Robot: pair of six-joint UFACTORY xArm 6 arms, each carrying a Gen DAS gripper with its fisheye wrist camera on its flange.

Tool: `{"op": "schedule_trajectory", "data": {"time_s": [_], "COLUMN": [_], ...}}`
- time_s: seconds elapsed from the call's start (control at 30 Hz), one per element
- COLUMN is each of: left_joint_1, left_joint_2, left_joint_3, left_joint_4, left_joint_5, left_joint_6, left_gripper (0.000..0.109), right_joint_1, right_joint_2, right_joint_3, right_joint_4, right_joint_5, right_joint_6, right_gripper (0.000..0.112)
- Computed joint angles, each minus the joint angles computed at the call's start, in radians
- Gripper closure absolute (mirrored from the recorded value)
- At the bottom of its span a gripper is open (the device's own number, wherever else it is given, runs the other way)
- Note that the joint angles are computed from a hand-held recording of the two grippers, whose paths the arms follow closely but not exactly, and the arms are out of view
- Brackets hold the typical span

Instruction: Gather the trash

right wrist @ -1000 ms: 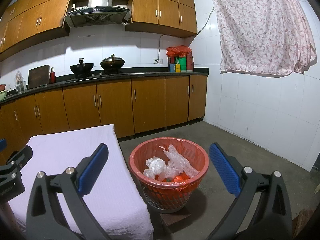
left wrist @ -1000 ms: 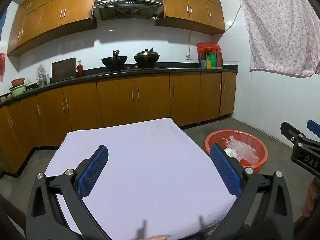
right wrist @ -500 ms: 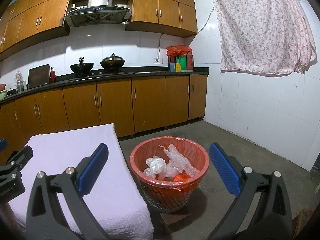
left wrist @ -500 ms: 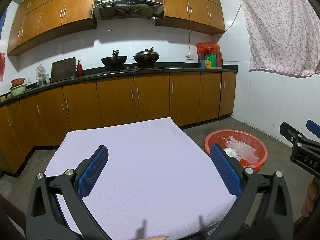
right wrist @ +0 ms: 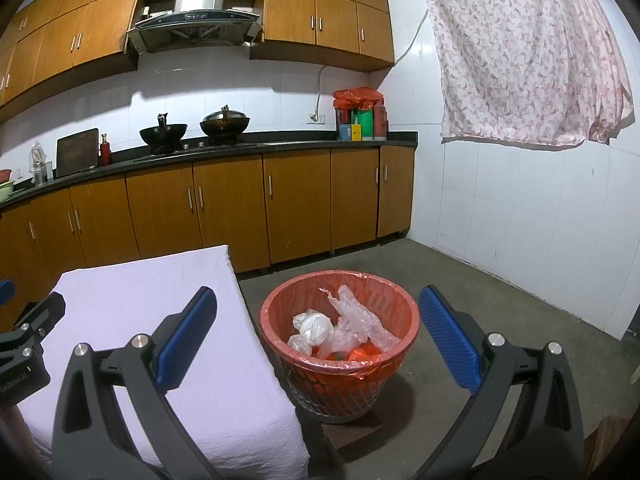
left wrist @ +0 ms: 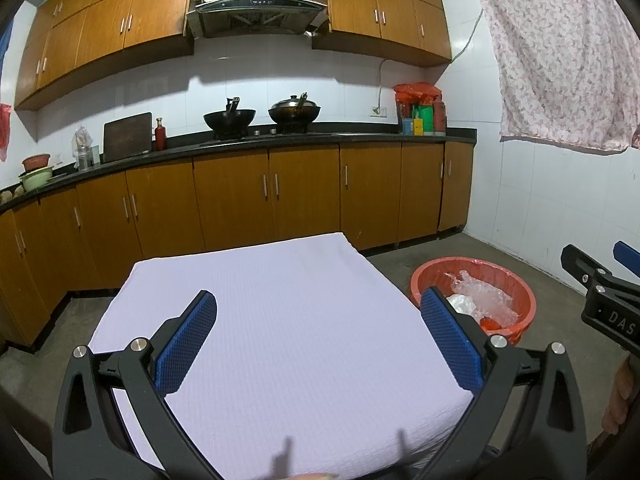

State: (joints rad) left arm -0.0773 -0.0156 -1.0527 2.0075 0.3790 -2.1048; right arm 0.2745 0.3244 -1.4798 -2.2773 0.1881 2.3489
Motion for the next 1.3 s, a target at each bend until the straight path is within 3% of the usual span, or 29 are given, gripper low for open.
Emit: {"op": "schedule_trajectory", "data": {"time_s": [1.3], "left_joint_1": [0.007], "left_joint_2": [-0.004], "left_joint_3": [0.007], "left_joint_4": [-0.001], "left_joint_5": [-0.005], "left_joint_6": [-0.005], "left_gripper": [0.008], "right_joint_1": [0.003], "right_joint_2": [0.005], "right_joint_3": [-0.003], "right_joint_4": [0.012], "right_joint_5": [0.000], "right_joint_6": [-0.009], "right_gripper": [0.013]}}
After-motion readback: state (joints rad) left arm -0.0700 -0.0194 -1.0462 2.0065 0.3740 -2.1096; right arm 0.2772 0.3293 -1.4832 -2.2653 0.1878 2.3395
